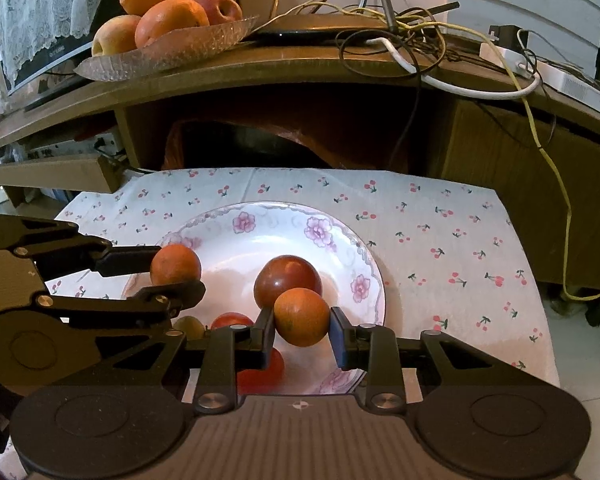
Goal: Organize fruits
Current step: 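Open both tools to drop the oranges into the white plate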
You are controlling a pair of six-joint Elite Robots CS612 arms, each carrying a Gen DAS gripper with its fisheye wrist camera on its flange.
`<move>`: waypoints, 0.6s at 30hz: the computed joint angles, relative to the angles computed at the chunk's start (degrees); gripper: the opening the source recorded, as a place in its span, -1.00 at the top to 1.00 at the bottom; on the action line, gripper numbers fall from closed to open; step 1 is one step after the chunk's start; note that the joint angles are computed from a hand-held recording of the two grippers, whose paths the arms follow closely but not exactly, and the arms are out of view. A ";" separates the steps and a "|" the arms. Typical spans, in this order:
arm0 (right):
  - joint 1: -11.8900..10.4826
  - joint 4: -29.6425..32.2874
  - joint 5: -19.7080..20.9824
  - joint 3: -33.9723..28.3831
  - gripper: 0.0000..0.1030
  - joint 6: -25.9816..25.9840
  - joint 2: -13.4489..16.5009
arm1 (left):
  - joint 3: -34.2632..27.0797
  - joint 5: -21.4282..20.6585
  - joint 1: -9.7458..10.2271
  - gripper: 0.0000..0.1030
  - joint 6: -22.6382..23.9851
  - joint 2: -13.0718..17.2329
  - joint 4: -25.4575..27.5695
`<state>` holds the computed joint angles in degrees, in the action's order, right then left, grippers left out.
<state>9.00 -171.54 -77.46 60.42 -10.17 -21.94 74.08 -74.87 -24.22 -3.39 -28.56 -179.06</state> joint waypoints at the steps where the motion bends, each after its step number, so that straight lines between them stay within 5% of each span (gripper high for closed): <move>1: 0.01 0.12 -0.04 -0.10 0.40 -0.06 0.05 | -0.05 0.14 0.00 0.24 -0.16 0.01 0.10; 18: -0.12 -0.76 0.07 -0.26 0.23 1.14 0.22 | -0.17 0.77 -0.05 0.17 -0.77 -0.05 0.73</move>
<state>8.88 -172.30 -77.39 60.16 -9.03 -21.71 73.91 -74.10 -24.27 -4.16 -28.60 -178.34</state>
